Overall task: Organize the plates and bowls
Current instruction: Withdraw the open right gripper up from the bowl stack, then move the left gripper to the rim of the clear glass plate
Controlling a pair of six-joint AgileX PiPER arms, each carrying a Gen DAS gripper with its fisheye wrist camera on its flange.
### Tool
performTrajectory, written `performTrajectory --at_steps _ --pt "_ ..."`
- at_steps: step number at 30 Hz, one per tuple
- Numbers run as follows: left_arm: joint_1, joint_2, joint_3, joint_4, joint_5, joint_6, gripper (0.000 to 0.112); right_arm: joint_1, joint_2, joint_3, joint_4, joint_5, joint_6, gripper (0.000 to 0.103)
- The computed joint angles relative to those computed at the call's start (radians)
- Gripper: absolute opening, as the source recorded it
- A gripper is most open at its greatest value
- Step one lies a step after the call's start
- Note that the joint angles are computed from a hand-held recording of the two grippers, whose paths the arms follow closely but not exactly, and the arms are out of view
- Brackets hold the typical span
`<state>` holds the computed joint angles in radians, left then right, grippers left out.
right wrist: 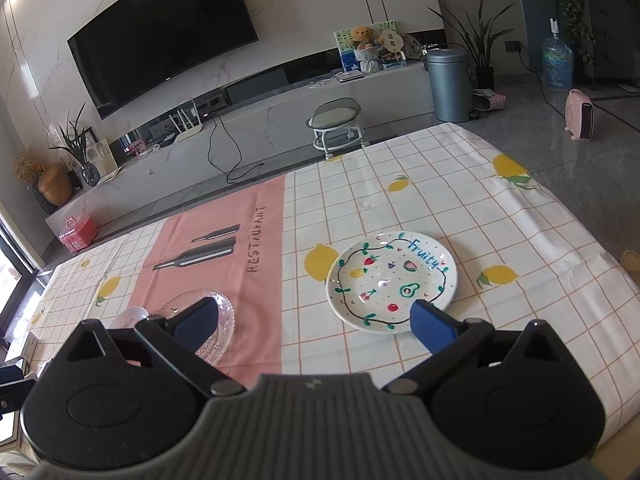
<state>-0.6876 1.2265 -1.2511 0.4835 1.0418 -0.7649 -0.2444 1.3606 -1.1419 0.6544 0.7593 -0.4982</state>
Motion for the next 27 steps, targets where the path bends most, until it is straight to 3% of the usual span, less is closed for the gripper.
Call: performTrajectory --at_steps 17,24,27 --pt "-0.066 0.283 -0.234 -0.015 0.044 0.040 0.072 -0.158 0.076 0.007 0.176 0.086 -0.084 0.100" --pt "0.035 0.260 -0.207 -0.088 0.010 0.060 0.072 -0.055 0.138 -0.008 0.132 0.102 -0.034 0.100" --pt "0.088 0.270 -0.229 -0.118 0.037 0.124 0.072 -0.005 0.161 -0.021 0.141 0.104 -0.017 0.099"
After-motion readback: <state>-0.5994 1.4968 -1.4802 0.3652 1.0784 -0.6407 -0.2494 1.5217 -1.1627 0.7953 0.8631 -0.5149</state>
